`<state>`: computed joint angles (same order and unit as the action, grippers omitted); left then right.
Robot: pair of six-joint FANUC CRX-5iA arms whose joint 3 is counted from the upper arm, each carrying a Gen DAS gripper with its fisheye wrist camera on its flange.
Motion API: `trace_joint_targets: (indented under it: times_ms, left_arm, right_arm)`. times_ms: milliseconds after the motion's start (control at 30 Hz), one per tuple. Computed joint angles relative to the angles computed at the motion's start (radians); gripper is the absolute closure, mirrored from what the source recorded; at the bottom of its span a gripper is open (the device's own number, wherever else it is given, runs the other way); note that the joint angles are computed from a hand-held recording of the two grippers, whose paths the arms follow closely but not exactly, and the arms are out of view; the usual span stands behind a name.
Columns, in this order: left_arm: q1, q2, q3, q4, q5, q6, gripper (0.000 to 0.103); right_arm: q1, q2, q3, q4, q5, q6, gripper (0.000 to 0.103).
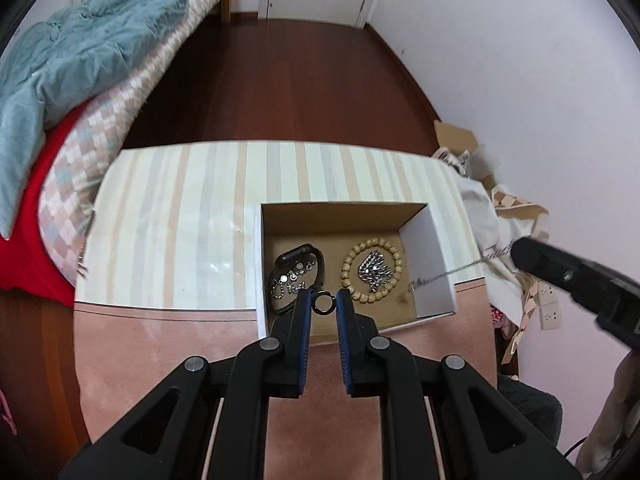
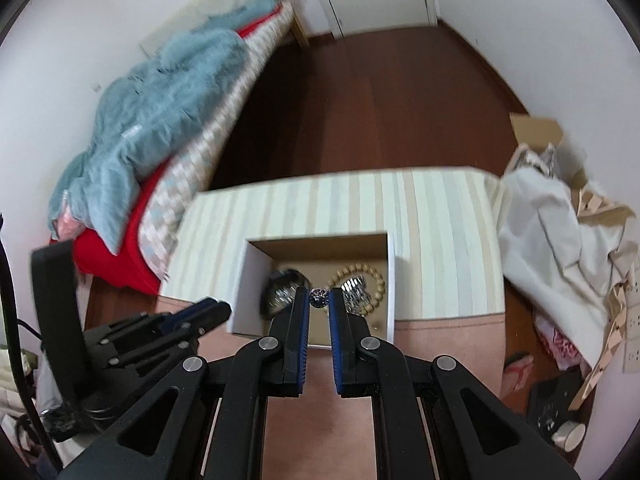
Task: Organize jewelry
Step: 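Carry the necklace with the right tool into the box while the left tool carries the ring there, then open both tools and pull them back from the box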
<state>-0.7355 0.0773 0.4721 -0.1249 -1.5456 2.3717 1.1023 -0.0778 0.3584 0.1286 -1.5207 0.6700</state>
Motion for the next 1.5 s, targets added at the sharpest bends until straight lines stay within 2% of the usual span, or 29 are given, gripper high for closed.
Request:
trace_joint_targets:
  times_ms: [267, 500, 533, 600, 633, 900, 933, 967, 1000, 1033, 1067, 1133, 1167, 1267, 1333, 1367, 1433, 1500]
  left_arm:
    - [0.043, 0.020, -0.032, 0.041, 0.023, -0.020, 0.093]
    - [0.081, 0.012, -0.060, 0.081, 0.054, -0.020, 0.093]
    - [0.085, 0.011, -0.063, 0.085, 0.058, -0.019, 0.093]
    - [0.094, 0.009, -0.069, 0.098, 0.067, -0.024, 0.093]
    - [0.099, 0.007, -0.075, 0.109, 0.075, -0.028, 0.093]
    - [0.124, 0.024, -0.067, 0.155, 0.072, -0.020, 0.089]
    - [0.121, 0.026, -0.057, 0.145, 0.066, -0.016, 0.084]
    - [0.117, 0.028, -0.046, 0.134, 0.057, -0.016, 0.071]
    - [0.111, 0.030, -0.030, 0.111, 0.041, -0.011, 0.062]
    - [0.101, 0.032, -0.012, 0.083, 0.021, -0.001, 0.044]
    - [0.090, 0.031, 0.006, 0.048, 0.004, 0.007, 0.038]
    - [0.066, 0.036, 0.043, -0.021, -0.043, 0.019, 0.033]
    - [0.044, 0.046, 0.078, -0.077, -0.089, 0.021, 0.024]
    - [-0.012, 0.060, 0.138, -0.206, -0.178, 0.025, 0.012]
    - [-0.046, 0.067, 0.162, -0.270, -0.233, 0.021, 0.006]
    - [-0.063, 0.068, 0.168, -0.298, -0.253, 0.022, 0.006]
    - [-0.085, 0.064, 0.162, -0.330, -0.270, 0.023, 0.005]
    - [-0.103, 0.060, 0.154, -0.349, -0.281, 0.029, 0.005]
  right_arm:
    - [-0.091, 0.078, 0.005, -0.125, -0.039, 0.066, 0.093]
    - [-0.204, 0.110, 0.040, -0.357, -0.009, 0.068, 0.091]
    - [-0.212, 0.104, 0.033, -0.365, 0.002, 0.055, 0.088]
    - [-0.214, 0.093, 0.017, -0.352, 0.014, 0.031, 0.061]
    - [-0.211, 0.090, 0.013, -0.337, 0.013, 0.022, 0.058]
    - [-0.182, 0.068, 0.002, -0.252, 0.004, 0.000, 0.056]
    - [-0.175, 0.064, 0.000, -0.236, 0.005, -0.004, 0.056]
    - [-0.170, 0.062, -0.001, -0.220, 0.004, -0.006, 0.056]
    - [-0.159, 0.059, -0.003, -0.197, 0.003, -0.011, 0.056]
    - [-0.150, 0.055, -0.005, -0.177, 0.003, -0.014, 0.056]
    - [-0.143, 0.056, -0.003, -0.162, -0.002, -0.013, 0.053]
    - [-0.111, 0.057, -0.005, -0.097, -0.029, -0.016, 0.046]
    - [-0.088, 0.059, -0.008, -0.052, -0.045, -0.016, 0.040]
    - [-0.030, 0.066, -0.025, 0.056, -0.086, -0.015, 0.015]
    - [0.002, 0.070, -0.043, 0.108, -0.108, -0.019, 0.013]
    - [0.012, 0.071, -0.052, 0.124, -0.116, -0.022, 0.012]
    - [0.035, 0.067, -0.074, 0.154, -0.123, -0.029, 0.002]
    - [0.053, 0.060, -0.094, 0.170, -0.122, -0.039, 0.001]
